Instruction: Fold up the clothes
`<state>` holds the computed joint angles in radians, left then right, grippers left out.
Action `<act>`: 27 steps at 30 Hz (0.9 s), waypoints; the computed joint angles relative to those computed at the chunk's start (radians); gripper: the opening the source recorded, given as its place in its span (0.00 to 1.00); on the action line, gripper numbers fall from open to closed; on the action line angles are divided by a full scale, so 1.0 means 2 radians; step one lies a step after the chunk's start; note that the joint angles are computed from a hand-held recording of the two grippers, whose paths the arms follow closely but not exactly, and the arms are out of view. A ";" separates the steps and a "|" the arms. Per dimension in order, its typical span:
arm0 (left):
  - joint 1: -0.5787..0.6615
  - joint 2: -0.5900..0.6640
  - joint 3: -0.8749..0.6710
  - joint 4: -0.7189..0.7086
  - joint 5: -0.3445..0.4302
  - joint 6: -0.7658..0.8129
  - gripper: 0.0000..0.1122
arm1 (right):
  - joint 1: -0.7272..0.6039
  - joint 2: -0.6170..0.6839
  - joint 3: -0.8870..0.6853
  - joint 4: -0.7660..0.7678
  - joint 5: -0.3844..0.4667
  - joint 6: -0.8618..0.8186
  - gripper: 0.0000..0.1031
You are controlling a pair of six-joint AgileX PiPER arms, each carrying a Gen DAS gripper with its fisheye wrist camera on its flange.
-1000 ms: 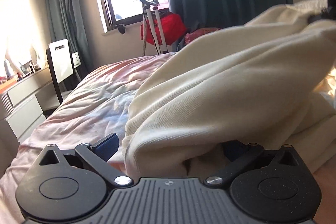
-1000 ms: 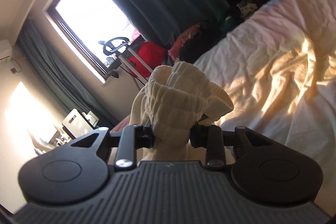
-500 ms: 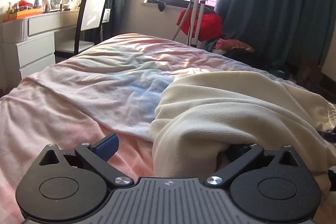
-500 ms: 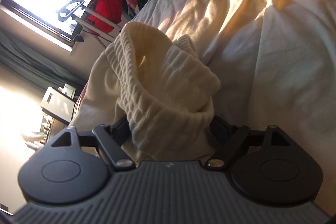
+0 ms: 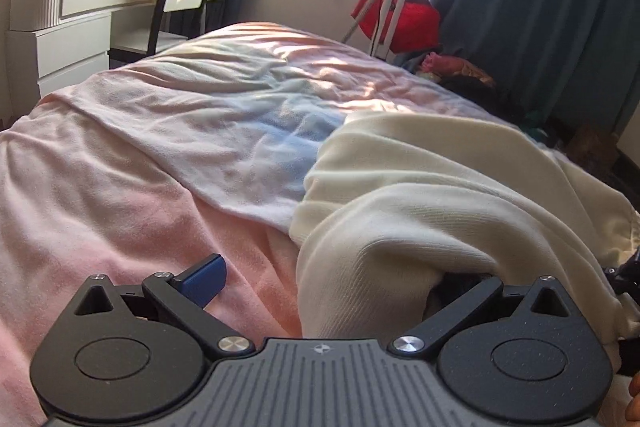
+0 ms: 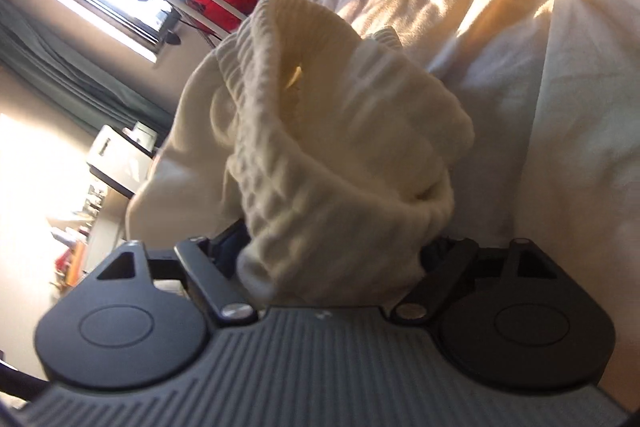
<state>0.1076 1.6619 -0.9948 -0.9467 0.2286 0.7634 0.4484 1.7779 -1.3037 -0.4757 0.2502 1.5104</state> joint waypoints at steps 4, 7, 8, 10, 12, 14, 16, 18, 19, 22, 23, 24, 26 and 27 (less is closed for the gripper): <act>0.073 0.009 -0.043 -0.004 0.169 -0.028 0.91 | 0.028 -0.006 -0.020 -0.149 0.058 0.115 0.53; 0.139 0.021 -0.060 -0.085 0.296 0.019 0.91 | 0.040 -0.021 -0.010 -0.231 0.073 0.195 0.44; 0.155 0.030 -0.064 -0.115 0.331 0.040 0.91 | 0.041 -0.024 -0.006 -0.243 0.074 0.213 0.43; 0.184 0.051 -0.073 -0.164 0.400 0.070 0.91 | 0.039 -0.026 -0.002 -0.250 0.074 0.228 0.43; 0.179 0.065 -0.080 -0.174 0.391 0.062 0.92 | 0.033 -0.024 -0.001 -0.245 0.068 0.234 0.43; 0.162 0.081 -0.095 -0.157 0.355 0.030 0.91 | 0.029 -0.025 0.007 -0.253 0.058 0.249 0.43; 0.155 0.105 -0.112 -0.151 0.352 0.015 0.91 | 0.027 -0.021 0.005 -0.254 0.055 0.255 0.43; 0.156 0.116 -0.114 -0.174 0.362 0.033 0.83 | 0.028 -0.017 0.001 -0.249 0.057 0.250 0.43; 0.157 0.118 -0.115 -0.185 0.369 0.044 0.80 | 0.029 -0.015 -0.001 -0.247 0.059 0.247 0.43; 0.156 0.108 -0.105 -0.186 0.358 0.054 0.67 | 0.032 -0.012 -0.008 -0.233 0.069 0.227 0.43; 0.158 0.106 -0.101 -0.189 0.356 0.061 0.59 | 0.034 -0.012 -0.010 -0.232 0.072 0.226 0.43; 0.160 0.104 -0.099 -0.195 0.359 0.068 0.53 | 0.036 -0.013 -0.013 -0.231 0.077 0.224 0.43; 0.165 0.099 -0.097 -0.204 0.366 0.076 0.45 | 0.043 -0.018 -0.017 -0.236 0.086 0.221 0.42; 0.167 0.095 -0.097 -0.209 0.372 0.081 0.42 | 0.046 -0.022 -0.019 -0.238 0.090 0.221 0.41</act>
